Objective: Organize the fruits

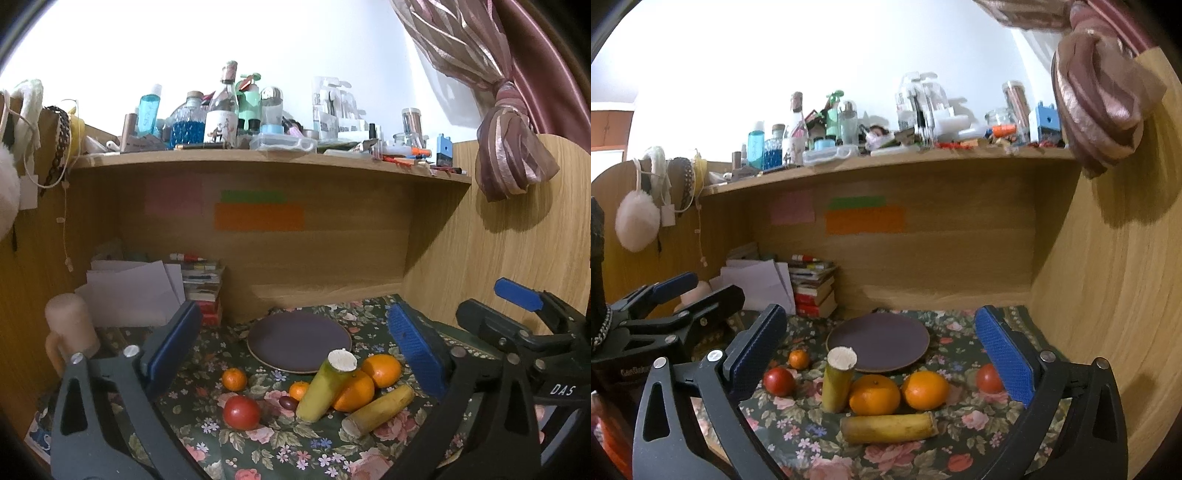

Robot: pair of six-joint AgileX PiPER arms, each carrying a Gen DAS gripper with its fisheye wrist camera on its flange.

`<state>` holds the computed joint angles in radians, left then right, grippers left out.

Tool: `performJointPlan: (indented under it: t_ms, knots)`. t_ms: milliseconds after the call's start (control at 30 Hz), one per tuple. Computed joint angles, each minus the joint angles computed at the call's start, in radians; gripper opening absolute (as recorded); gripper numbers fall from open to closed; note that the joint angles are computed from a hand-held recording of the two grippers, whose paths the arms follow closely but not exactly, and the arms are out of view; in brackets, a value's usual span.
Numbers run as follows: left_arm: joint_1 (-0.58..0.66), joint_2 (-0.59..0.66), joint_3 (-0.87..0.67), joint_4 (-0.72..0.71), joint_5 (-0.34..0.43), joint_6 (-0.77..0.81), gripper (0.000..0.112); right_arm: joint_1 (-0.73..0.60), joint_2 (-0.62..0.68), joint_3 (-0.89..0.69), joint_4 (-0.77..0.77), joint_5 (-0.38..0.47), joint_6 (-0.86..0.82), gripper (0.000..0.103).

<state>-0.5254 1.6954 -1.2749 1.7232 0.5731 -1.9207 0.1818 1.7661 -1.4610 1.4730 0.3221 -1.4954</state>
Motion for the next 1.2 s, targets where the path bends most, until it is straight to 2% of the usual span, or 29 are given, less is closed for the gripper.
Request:
performJointPlan:
  t_ms: [67,133,233,300,533,600,767,867,1000,1200]
  knots:
    - [0.005,0.010,-0.009,-0.021,-0.007,0.020,0.090,-0.007,0.020,-0.024,-0.092,0.023,0.098,0.090]
    - [0.018,0.024,-0.020,-0.050,-0.030,0.046,0.087,-0.014,0.046,-0.055,-0.199,0.048,0.211,0.085]
    - [0.036,0.046,-0.033,-0.107,-0.061,0.099,0.076,-0.013,0.084,-0.085,-0.325,0.069,0.329,0.080]
    - [0.053,0.067,-0.046,-0.165,-0.089,0.155,0.071,-0.008,0.113,-0.107,-0.413,0.086,0.406,0.080]
    - [0.105,0.123,-0.045,-0.316,-0.164,0.275,0.070,0.021,0.234,-0.195,-0.727,0.157,0.685,0.080]
    - [0.115,0.138,-0.045,-0.354,-0.177,0.307,0.070,0.032,0.265,-0.227,-0.815,0.180,0.759,0.081]
    - [0.146,0.188,-0.073,-0.554,-0.229,0.502,0.070,0.059,0.323,-0.277,-0.979,0.195,0.906,0.096]
    - [0.156,0.218,-0.102,-0.685,-0.247,0.634,0.070,0.077,0.348,-0.300,-1.063,0.180,0.980,0.102]
    - [0.166,0.262,-0.156,-0.847,-0.262,0.808,0.070,0.096,0.357,-0.294,-1.181,0.135,1.063,0.103]
    - [0.174,0.347,-0.272,-1.078,-0.244,1.062,0.070,0.072,0.367,-0.315,-1.109,0.170,0.994,0.103]
